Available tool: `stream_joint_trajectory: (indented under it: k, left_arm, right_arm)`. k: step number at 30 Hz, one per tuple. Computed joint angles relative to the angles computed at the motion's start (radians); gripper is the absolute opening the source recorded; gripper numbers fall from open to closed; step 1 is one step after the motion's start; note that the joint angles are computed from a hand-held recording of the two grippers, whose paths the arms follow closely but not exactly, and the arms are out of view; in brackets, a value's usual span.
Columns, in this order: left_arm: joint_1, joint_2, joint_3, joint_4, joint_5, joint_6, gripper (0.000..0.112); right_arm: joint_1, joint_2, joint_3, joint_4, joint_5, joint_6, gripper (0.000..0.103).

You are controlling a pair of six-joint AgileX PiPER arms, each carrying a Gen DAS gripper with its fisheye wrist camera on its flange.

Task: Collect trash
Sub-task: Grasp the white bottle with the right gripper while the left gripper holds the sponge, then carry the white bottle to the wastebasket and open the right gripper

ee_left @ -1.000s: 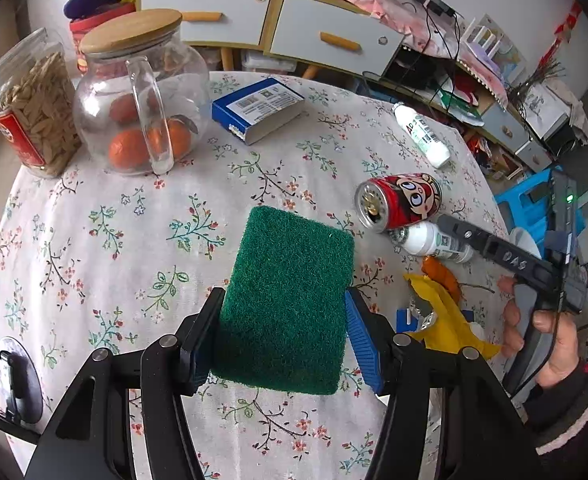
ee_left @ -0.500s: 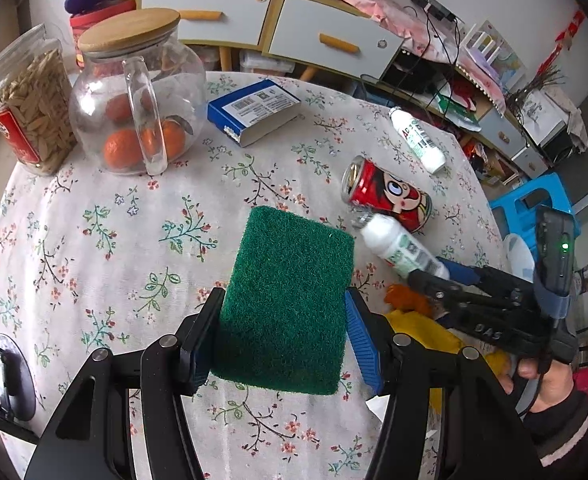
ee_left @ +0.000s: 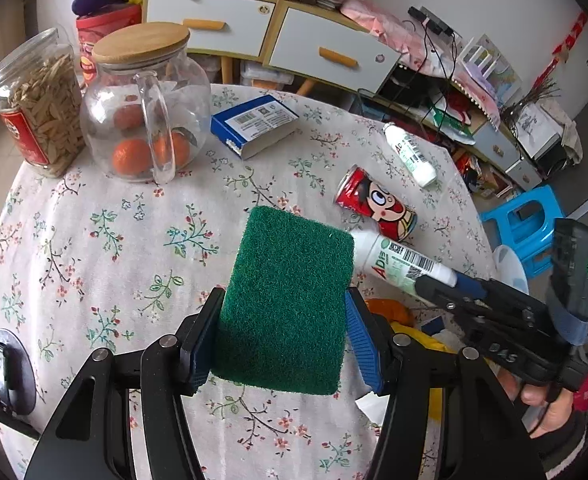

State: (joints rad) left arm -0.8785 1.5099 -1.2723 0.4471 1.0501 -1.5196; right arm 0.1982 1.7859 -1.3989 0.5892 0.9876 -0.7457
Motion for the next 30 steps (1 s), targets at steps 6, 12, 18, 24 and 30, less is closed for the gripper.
stream_joint_trajectory:
  k: [6,12,18,24,30]
  left_arm:
    - [-0.039,0.038,-0.054,0.024,0.036,-0.008,0.061]
    - [-0.08,0.084,-0.12,0.045,0.073,-0.016,0.061]
    - [-0.112,0.113,-0.162,0.06,0.071,-0.057,0.061]
    - [-0.131,0.144,-0.205,0.074,0.075,-0.081,0.061]
    - [-0.125,0.179,-0.253,0.075,0.066,-0.084,0.061]
  right_arm:
    - [-0.069,-0.078,0.018,0.046,0.036,-0.012,0.044]
    - [-0.167,-0.137,0.01,0.059,0.086,-0.032,0.044]
    - [-0.303,-0.158,-0.034,0.052,0.13,-0.03,0.044]
    - [-0.484,-0.108,-0.15,0.061,0.177,-0.014,0.044]
    - [-0.645,0.006,-0.306,0.04,0.203,0.052,0.044]
